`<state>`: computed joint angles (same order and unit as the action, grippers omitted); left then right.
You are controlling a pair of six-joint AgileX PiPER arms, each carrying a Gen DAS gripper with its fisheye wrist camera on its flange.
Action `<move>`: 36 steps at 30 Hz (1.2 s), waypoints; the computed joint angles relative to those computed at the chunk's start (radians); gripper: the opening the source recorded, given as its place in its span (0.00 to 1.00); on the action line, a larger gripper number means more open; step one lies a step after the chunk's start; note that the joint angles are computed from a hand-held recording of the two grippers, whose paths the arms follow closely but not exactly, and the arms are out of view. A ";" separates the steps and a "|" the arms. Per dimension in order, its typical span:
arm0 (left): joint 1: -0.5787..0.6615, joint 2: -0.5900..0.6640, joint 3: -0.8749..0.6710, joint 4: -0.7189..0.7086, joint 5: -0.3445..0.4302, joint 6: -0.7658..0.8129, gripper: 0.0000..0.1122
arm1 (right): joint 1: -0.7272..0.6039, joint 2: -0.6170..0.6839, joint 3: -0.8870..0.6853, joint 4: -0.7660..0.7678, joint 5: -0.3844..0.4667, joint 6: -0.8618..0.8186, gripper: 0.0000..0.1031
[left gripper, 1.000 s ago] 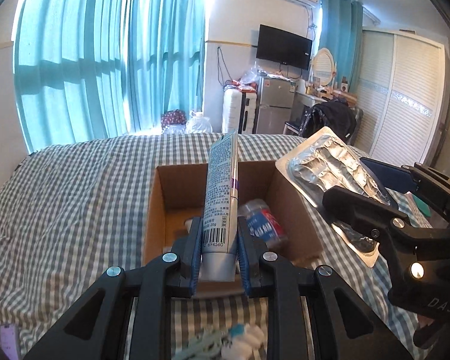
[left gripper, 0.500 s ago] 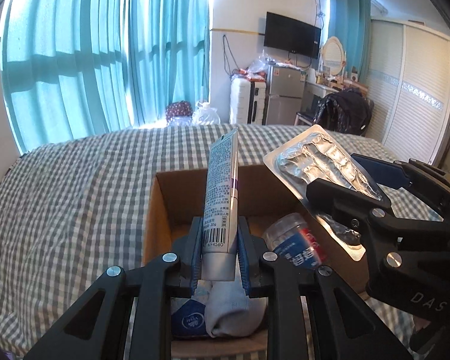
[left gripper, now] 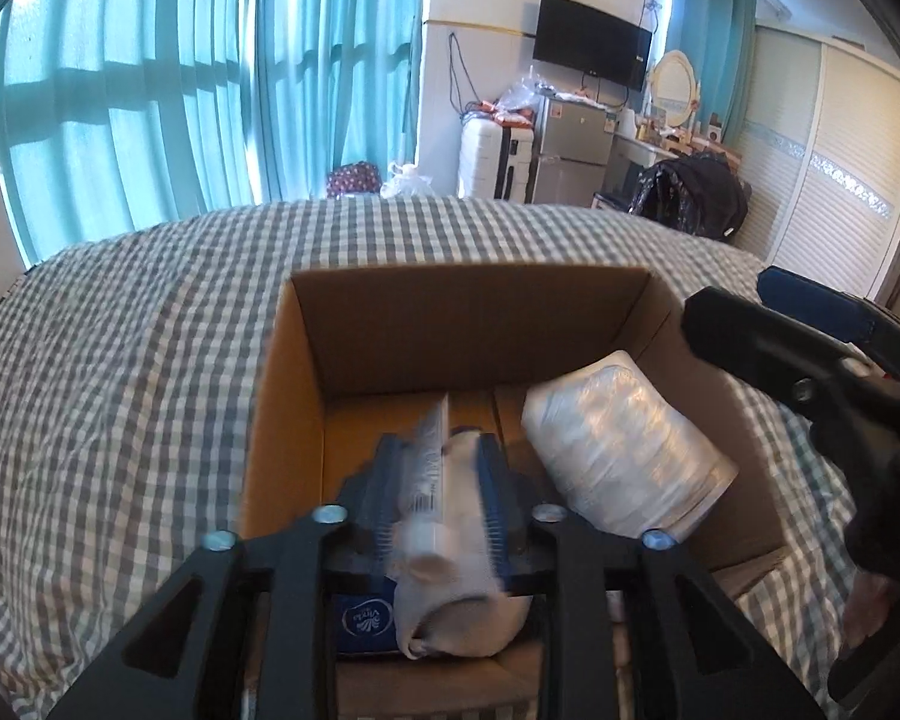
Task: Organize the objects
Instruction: 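Lower toothpaste and blister pack into the box and release both, then move both grippers to the green hanger and white plush toy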
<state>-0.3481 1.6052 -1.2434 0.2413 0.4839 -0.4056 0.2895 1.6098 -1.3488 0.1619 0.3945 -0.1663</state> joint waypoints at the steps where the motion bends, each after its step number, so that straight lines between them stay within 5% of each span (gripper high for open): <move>1: -0.007 -0.018 0.007 0.036 0.002 -0.040 0.60 | -0.003 -0.021 0.009 -0.004 0.000 0.011 0.82; 3: -0.022 -0.051 0.022 0.147 0.001 -0.163 0.70 | -0.009 -0.056 0.016 -0.002 0.018 0.018 0.83; 7: -0.024 -0.132 0.033 0.137 0.047 -0.183 0.71 | -0.008 -0.146 0.028 -0.064 0.056 0.085 0.87; 10: -0.056 -0.203 0.041 0.214 0.106 -0.254 0.82 | 0.000 -0.217 0.040 -0.119 0.091 0.133 0.90; 19: -0.134 -0.443 0.104 0.343 0.274 -0.330 0.90 | 0.111 -0.438 0.109 -0.341 0.232 0.363 0.99; 29: -0.267 -0.606 0.171 0.490 0.461 -0.467 0.92 | 0.417 -0.571 0.156 -0.781 0.442 0.766 1.00; 36: -0.317 -0.665 0.291 0.574 0.486 -0.553 0.92 | 0.488 -0.593 0.266 -0.835 0.434 0.880 1.00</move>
